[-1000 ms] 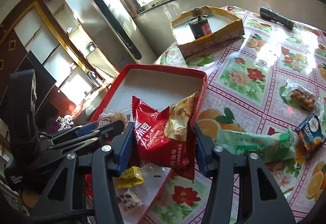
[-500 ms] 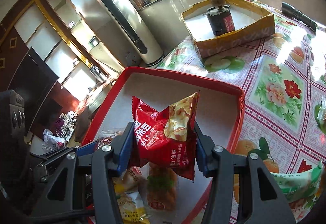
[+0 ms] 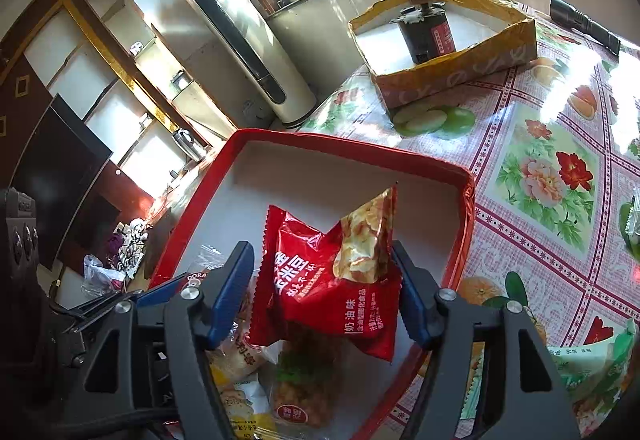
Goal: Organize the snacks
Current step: 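Open the left tool to release the dorayaki packet while the right releases the chip bag into the tray, then move the left tool to the yellow-white wafer packet while the right reaches the clear white-cake packet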
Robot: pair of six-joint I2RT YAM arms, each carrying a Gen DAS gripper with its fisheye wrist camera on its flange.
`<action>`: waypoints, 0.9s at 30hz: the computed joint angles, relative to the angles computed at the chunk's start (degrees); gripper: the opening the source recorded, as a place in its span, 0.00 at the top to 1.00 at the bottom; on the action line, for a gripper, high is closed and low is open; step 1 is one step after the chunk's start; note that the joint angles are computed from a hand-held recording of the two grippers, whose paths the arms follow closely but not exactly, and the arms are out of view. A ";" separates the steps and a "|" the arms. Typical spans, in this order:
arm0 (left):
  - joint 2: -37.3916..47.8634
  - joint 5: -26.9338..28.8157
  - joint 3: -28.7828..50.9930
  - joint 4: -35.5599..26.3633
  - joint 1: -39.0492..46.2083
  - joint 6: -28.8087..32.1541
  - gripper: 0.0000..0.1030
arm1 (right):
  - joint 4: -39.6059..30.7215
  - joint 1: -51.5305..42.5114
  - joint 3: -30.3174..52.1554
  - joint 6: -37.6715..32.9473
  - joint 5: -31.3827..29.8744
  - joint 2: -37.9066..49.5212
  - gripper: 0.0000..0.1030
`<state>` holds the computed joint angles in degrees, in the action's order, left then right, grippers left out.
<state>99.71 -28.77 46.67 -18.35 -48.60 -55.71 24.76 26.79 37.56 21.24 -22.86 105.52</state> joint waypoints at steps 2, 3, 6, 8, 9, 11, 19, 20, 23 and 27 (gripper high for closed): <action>-1.67 -0.36 -0.89 -0.02 -0.26 -0.55 0.45 | -0.56 -0.20 -0.23 -0.15 -0.03 -0.72 0.31; -2.38 -0.68 -1.12 -0.32 -0.49 -0.95 0.45 | -0.42 -0.42 -0.82 -0.10 0.02 -1.49 0.31; -3.21 -1.36 -0.67 -1.18 -1.44 -1.47 0.44 | 0.42 -1.64 -3.39 0.07 -0.34 -4.56 0.31; -3.33 -1.82 -0.01 -1.80 -2.56 -1.98 0.44 | 0.77 -2.62 -5.43 -0.02 -0.39 -6.80 0.30; -3.40 -2.05 0.32 -2.03 -3.22 -2.14 0.44 | 1.31 -3.34 -6.70 -0.01 -0.68 -7.82 0.30; -3.03 -2.55 1.48 -2.88 -4.78 -2.73 0.43 | 2.27 -5.05 -9.43 0.44 -1.19 -9.95 0.30; -0.43 -4.21 6.89 -6.10 -11.59 -4.53 0.42 | 2.04 -14.42 -20.52 -0.97 -5.73 -20.26 0.30; 0.07 -4.36 7.72 -6.61 -12.34 -4.69 0.42 | 1.36 -16.01 -21.80 -1.67 -6.43 -21.90 0.30; 1.49 -4.53 9.80 -7.48 -14.65 -5.20 0.42 | -1.53 -21.34 -25.03 -4.33 -9.02 -26.52 0.29; 3.63 -4.57 12.69 -8.54 -17.63 -5.59 0.39 | -8.94 -30.77 -28.96 -11.33 -13.37 -34.39 0.28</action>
<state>103.35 -33.35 59.37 -26.90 -66.23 -61.31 15.82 -3.98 8.60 9.90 -36.23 71.14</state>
